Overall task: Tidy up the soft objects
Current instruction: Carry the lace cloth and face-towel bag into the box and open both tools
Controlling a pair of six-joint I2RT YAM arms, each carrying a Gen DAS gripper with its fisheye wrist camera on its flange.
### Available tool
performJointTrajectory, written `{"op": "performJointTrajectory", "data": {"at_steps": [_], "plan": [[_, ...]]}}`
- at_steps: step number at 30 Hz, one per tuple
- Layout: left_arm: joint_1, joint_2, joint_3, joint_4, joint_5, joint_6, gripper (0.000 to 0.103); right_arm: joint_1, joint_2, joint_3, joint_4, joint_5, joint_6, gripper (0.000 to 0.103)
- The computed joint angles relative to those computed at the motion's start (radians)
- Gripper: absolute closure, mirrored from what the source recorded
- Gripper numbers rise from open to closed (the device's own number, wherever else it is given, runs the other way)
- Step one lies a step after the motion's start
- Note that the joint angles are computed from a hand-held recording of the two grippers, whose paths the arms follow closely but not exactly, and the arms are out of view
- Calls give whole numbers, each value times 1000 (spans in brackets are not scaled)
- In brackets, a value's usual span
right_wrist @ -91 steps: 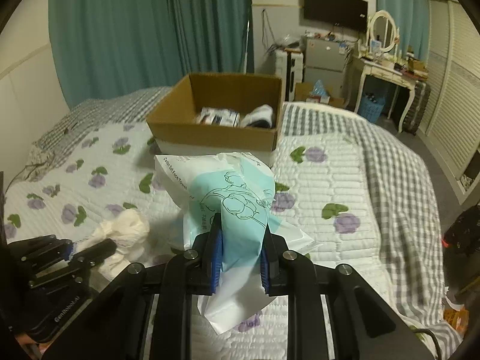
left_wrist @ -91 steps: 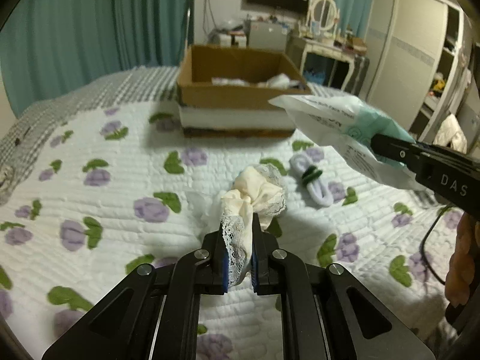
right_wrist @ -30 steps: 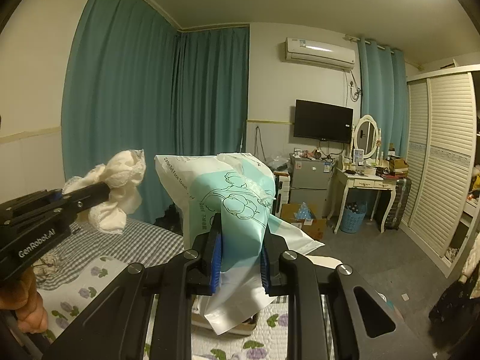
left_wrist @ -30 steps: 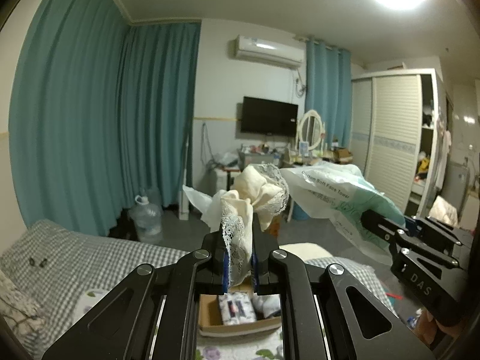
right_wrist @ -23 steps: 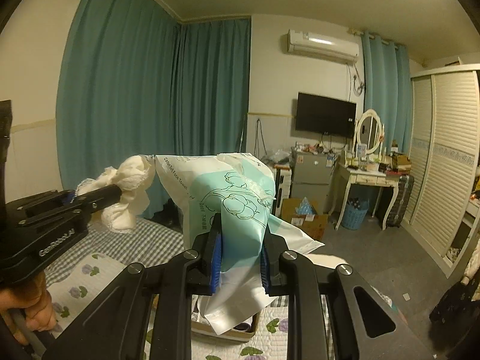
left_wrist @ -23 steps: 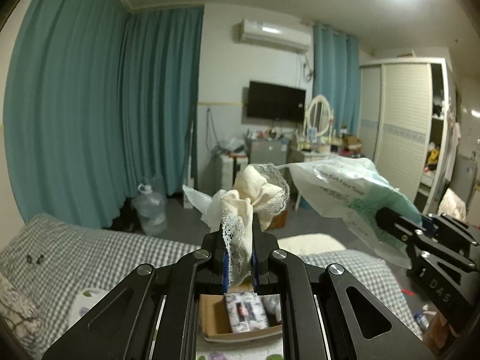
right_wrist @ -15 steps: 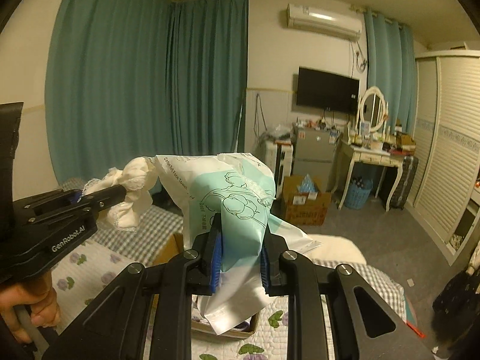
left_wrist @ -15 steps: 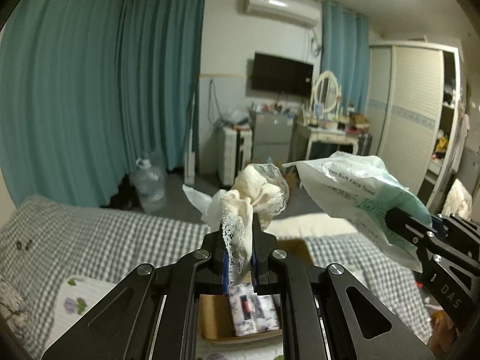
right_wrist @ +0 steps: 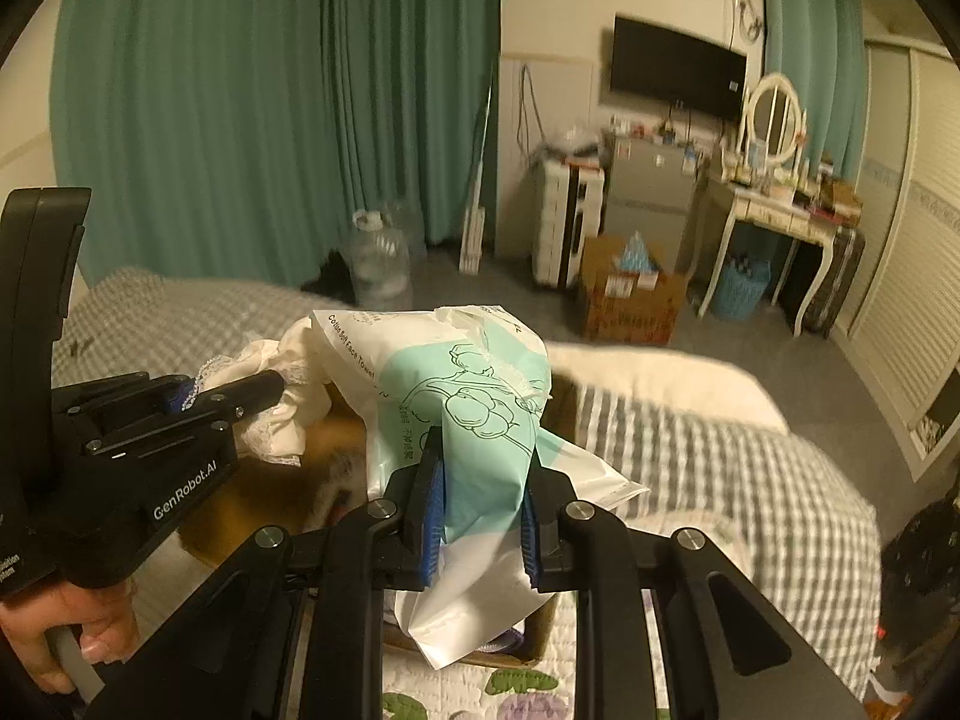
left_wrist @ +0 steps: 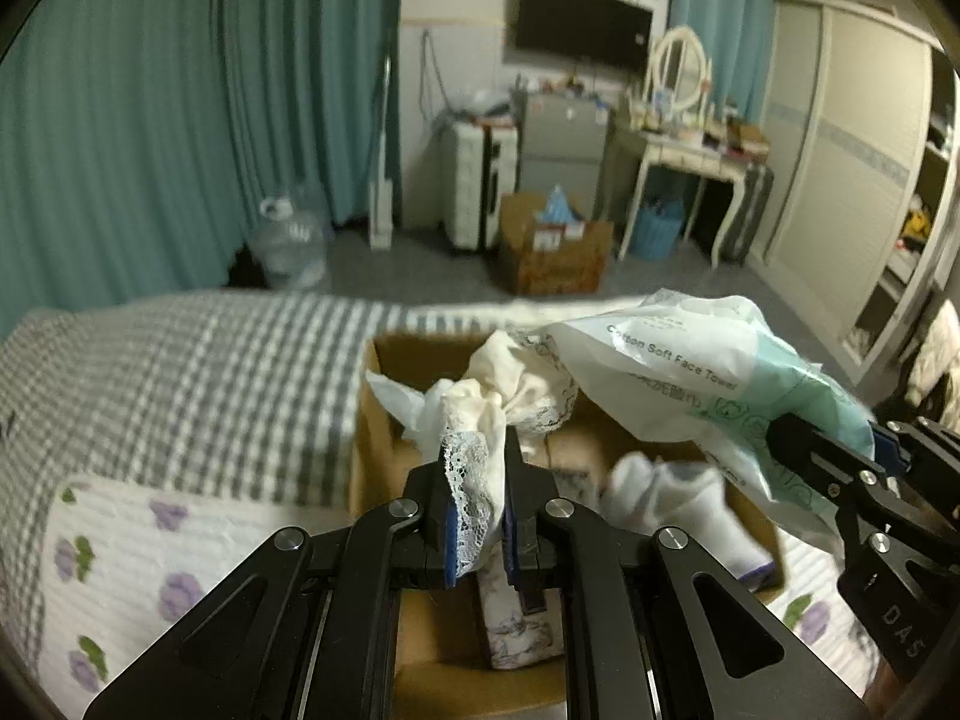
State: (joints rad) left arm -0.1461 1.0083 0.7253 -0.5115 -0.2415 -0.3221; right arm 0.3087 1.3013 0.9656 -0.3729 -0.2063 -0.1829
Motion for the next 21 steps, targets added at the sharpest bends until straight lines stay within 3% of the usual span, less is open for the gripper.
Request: {"op": "performJointTrajectory", "data": {"at_steps": [7,9,15,19,21], "plan": [[7,89,-43,58,18,-13,93,4,152,-17,67,36,-2,83],[-19,94,-53,65,-27,-19,92,11,179,-20,77,49,1,82],[-7,93,-62,76,-19,-13,86,32,192,-45,100,74,15,81],[19,49,-50,34,1,-20,85,26,132,-75,109,43,30,63],[22,34,-29,-1,-5,-23,72,19,90,-90,106,46,30,55]]}}
